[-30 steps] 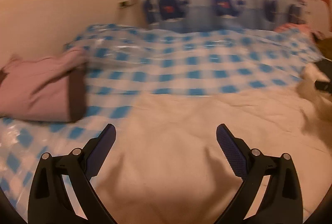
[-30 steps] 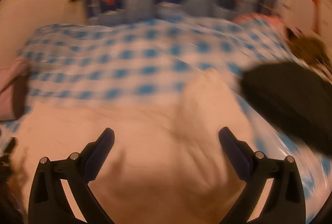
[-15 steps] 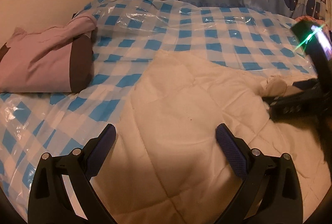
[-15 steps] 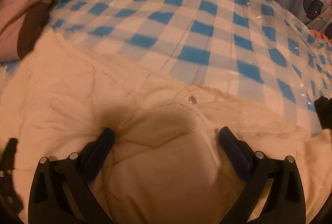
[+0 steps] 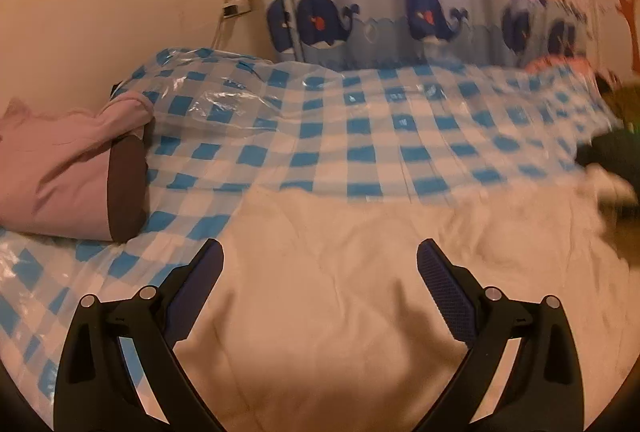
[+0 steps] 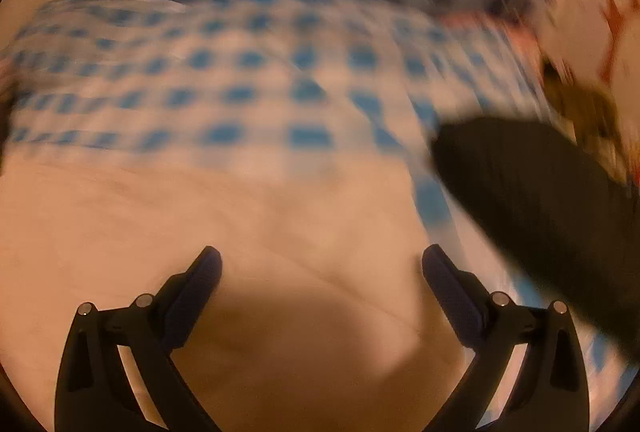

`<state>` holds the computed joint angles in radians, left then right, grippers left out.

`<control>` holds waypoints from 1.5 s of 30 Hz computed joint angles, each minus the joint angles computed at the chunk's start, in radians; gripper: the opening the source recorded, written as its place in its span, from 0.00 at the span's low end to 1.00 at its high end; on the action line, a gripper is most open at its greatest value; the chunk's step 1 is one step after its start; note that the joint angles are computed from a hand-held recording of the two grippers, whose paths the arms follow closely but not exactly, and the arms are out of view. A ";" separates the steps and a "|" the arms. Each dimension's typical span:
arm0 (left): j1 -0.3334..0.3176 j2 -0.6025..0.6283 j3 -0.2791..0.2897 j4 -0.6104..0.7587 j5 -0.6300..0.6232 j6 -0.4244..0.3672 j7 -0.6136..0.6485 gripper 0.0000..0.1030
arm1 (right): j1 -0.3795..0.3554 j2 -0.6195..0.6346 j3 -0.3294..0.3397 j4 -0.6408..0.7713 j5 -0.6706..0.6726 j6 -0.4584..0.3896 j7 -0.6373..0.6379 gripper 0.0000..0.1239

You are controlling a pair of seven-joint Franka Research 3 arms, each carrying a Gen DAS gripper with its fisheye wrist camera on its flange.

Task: Fold large clothes

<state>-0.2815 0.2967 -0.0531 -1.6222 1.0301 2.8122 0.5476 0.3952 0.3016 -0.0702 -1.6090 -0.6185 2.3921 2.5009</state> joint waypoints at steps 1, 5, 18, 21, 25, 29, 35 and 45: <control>0.022 0.021 -0.021 0.027 -0.072 0.002 0.048 0.91 | -0.027 0.000 0.006 -0.039 0.053 0.046 -0.006 0.78; 0.095 0.153 -0.122 0.154 -0.399 -0.124 0.352 0.91 | -0.019 0.012 -0.012 -0.063 0.044 0.089 0.024 0.79; 0.076 0.200 -0.076 0.236 -0.554 -0.186 0.502 0.91 | -0.086 -0.046 0.017 -0.170 0.156 0.152 0.026 0.78; 0.063 0.214 -0.072 0.259 -0.574 -0.214 0.555 0.91 | -0.095 -0.040 0.016 -0.164 0.227 0.156 -0.022 0.78; 0.042 0.127 -0.072 0.149 -0.545 -0.064 0.568 0.91 | -0.028 -0.141 -0.006 -0.219 0.037 0.180 0.124 0.78; 0.019 0.097 -0.097 0.106 -0.539 -0.019 0.613 0.91 | 0.003 -0.234 0.069 -0.279 -0.168 0.188 0.198 0.78; -0.036 0.117 -0.089 0.098 -0.491 -0.048 0.674 0.91 | 0.008 -0.164 0.103 -0.308 -0.159 0.183 0.166 0.79; -0.045 0.083 -0.118 0.040 -0.496 -0.011 0.737 0.91 | 0.026 -0.171 0.129 -0.297 -0.135 0.139 0.142 0.79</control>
<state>-0.3263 0.3795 -0.1714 -1.5824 0.5346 2.8015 1.2841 0.4207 0.1310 0.0589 -1.9063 -0.7534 2.5316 2.6426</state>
